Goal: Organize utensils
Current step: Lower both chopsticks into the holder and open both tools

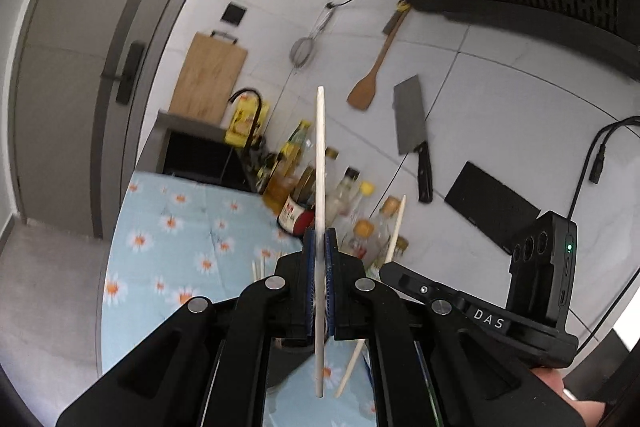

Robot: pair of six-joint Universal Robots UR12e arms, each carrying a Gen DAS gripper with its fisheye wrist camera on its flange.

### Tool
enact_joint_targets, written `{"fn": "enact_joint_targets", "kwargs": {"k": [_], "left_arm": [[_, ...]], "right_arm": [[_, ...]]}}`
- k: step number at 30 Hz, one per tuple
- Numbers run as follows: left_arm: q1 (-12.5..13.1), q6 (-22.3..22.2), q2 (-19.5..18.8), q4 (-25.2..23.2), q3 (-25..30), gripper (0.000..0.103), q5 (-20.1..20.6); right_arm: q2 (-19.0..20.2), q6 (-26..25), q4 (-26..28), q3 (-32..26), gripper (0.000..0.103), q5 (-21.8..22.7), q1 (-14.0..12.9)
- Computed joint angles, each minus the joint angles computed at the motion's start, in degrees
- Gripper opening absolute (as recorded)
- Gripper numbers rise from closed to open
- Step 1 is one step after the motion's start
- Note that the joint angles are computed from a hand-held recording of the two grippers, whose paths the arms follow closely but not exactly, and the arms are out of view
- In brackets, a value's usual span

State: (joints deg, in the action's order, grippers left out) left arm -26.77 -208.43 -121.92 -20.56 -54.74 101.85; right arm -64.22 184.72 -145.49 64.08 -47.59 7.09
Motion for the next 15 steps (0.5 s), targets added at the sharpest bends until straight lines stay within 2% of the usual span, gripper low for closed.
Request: {"fn": "enact_joint_targets", "kwargs": {"k": [10,15], "left_arm": [[1.30,6.82,-2.50,8.17,3.21,0.004,-1.77],[1.82,9.30,-3.91,12.78,4.01,0.004,-3.41]], "right_arm": [[2.34,5.25,-13.01,-2.78,0.006,-4.39,0.78],[3.51,6.11,-16.39,-4.15,0.006,-5.46,1.04]]}}
